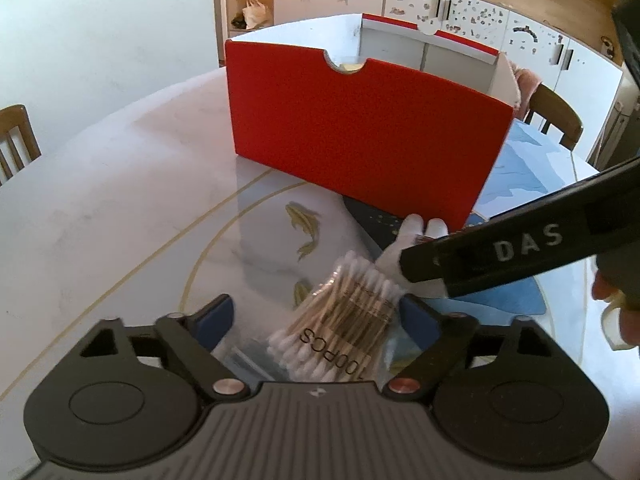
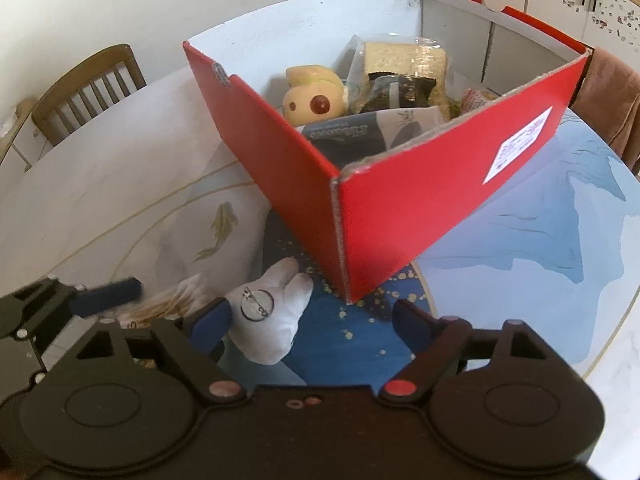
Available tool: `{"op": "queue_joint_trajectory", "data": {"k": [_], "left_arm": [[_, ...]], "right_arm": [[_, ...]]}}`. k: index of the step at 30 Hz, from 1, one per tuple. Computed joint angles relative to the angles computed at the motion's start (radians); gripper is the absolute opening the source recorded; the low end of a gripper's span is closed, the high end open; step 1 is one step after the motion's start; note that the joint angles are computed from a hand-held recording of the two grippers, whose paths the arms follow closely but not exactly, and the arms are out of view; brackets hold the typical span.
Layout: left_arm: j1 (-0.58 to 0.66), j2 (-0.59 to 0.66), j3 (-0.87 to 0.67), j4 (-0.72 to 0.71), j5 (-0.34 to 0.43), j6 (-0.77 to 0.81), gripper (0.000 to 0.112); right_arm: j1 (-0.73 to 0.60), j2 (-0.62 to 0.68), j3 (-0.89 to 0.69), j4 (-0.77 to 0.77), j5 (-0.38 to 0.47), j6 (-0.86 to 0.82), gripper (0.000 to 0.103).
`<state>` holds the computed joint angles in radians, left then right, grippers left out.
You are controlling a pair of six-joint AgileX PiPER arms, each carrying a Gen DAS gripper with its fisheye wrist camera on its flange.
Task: Organize objects
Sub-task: 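Grasp the cotton swab bag with the left tool while the right tool grasps the white bunny, then carry the cotton swab bag and white bunny over the red box with both tools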
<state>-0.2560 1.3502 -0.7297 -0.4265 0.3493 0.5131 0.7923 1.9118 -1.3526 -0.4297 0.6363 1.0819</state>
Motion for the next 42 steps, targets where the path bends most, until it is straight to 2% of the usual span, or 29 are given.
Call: {"op": "queue_joint_trajectory", "data": {"k": [1, 2, 6, 9, 12, 15, 20, 27, 36, 42], "left_arm": [[0.002, -0.003, 0.003, -0.026, 0.004, 0.022, 0.076], [0.001, -0.008, 0.008, -0.037, 0.004, 0.029, 0.074], [-0.010, -0.037, 0.032, -0.018, -0.008, -0.025, 0.054], [-0.019, -0.065, 0.048, 0.067, -0.011, -0.165, 0.047], [-0.028, -0.095, 0.066, 0.169, -0.007, -0.314, 0.042], [-0.037, -0.123, 0.078, 0.259, 0.009, -0.466, 0.039], [-0.035, -0.170, 0.095, 0.308, 0.050, -0.585, 0.038], [-0.040, -0.240, 0.124, 0.328, 0.107, -0.694, 0.037], [-0.151, -0.303, 0.134, 0.546, 0.184, -1.052, 0.035], [-0.295, -0.304, 0.124, 0.725, 0.240, -1.344, 0.034]], "right_arm": [[0.002, 0.000, -0.001, 0.001, -0.001, 0.001, 0.084], [0.004, 0.002, -0.002, 0.005, -0.004, -0.002, 0.083], [0.011, 0.007, -0.006, 0.013, -0.009, -0.006, 0.079], [0.020, 0.010, -0.012, 0.006, -0.007, -0.004, 0.073], [0.025, 0.008, -0.012, 0.012, -0.015, -0.011, 0.061], [0.027, 0.004, -0.010, 0.033, -0.025, -0.032, 0.050], [0.013, -0.020, 0.021, 0.104, -0.061, -0.110, 0.035], [0.028, -0.091, 0.110, 0.085, -0.066, -0.161, 0.032], [-0.001, -0.227, 0.244, 0.116, -0.061, -0.270, 0.032], [-0.042, -0.339, 0.331, 0.129, -0.075, -0.378, 0.032]]}}
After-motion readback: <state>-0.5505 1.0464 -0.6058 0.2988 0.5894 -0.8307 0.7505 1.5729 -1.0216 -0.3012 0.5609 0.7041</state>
